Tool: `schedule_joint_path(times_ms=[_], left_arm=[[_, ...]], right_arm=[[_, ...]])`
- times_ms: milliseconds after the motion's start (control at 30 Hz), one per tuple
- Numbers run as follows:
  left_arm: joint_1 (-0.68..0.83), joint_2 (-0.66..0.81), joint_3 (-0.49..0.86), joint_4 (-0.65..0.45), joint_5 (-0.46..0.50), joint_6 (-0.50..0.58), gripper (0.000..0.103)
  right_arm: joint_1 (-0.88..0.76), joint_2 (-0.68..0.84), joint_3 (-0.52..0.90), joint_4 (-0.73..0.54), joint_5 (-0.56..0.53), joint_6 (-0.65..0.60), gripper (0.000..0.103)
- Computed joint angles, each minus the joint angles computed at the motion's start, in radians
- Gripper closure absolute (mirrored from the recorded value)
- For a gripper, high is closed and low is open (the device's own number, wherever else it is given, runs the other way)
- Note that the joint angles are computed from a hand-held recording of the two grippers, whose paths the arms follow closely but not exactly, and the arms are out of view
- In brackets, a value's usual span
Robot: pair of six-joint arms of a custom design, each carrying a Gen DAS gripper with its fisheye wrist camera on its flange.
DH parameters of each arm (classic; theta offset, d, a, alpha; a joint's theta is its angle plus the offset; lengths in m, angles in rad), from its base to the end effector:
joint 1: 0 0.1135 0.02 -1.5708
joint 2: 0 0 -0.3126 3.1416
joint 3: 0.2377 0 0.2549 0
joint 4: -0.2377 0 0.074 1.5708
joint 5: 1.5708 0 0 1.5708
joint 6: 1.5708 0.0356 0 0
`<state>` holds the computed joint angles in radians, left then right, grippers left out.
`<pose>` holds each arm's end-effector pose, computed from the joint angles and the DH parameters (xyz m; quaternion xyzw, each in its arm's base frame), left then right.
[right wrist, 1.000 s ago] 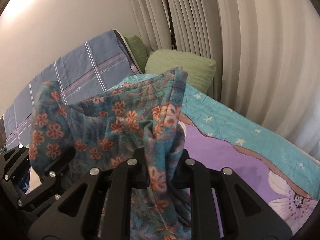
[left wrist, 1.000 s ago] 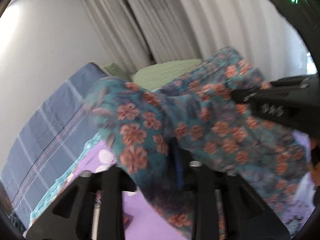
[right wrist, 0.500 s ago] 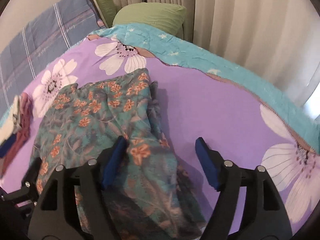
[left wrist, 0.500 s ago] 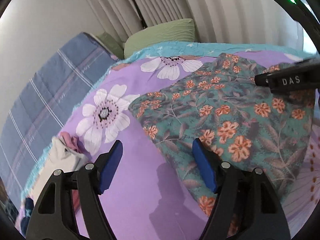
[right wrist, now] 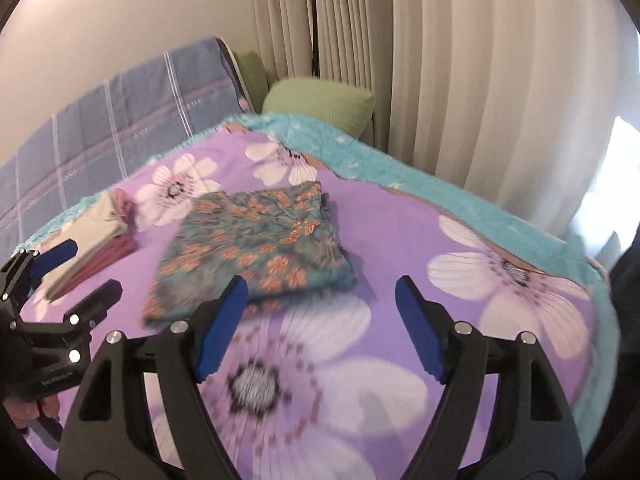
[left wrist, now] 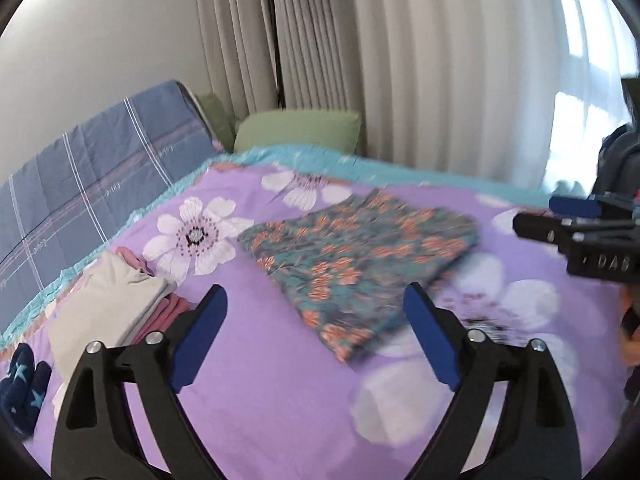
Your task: Fold small clothes
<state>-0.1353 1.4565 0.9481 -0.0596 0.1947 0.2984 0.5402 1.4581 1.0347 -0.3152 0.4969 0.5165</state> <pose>0.3179 -0.0502 0.2973 0.2334 0.8423 -0.0460 0.4837 0.2773 0.1465 0.3062 0.0889 0.8877 0.0032 0.4517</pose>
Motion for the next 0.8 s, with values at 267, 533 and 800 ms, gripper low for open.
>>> schedule_joint_path(times_ms=[267, 533, 800], left_arm=[[0.059, -0.362, -0.119, -0.129, 0.063, -0.053, 0.001], [0.148, -0.587, -0.154, -0.292, 0.123, -0.073, 0.001], [0.352, -0.733, -0.170, -0.446, 0.291, 0.018, 0.001]], right_arm=[[0.267, -0.204, -0.078, -0.190, 0.278, 0.225, 0.022], [0.578, -0.189, 0.000, -0.562, 0.491, 0.616, 0.018], [0.852, -0.032, 0.155, -1.028, 0.604, 1.095, 0.012]])
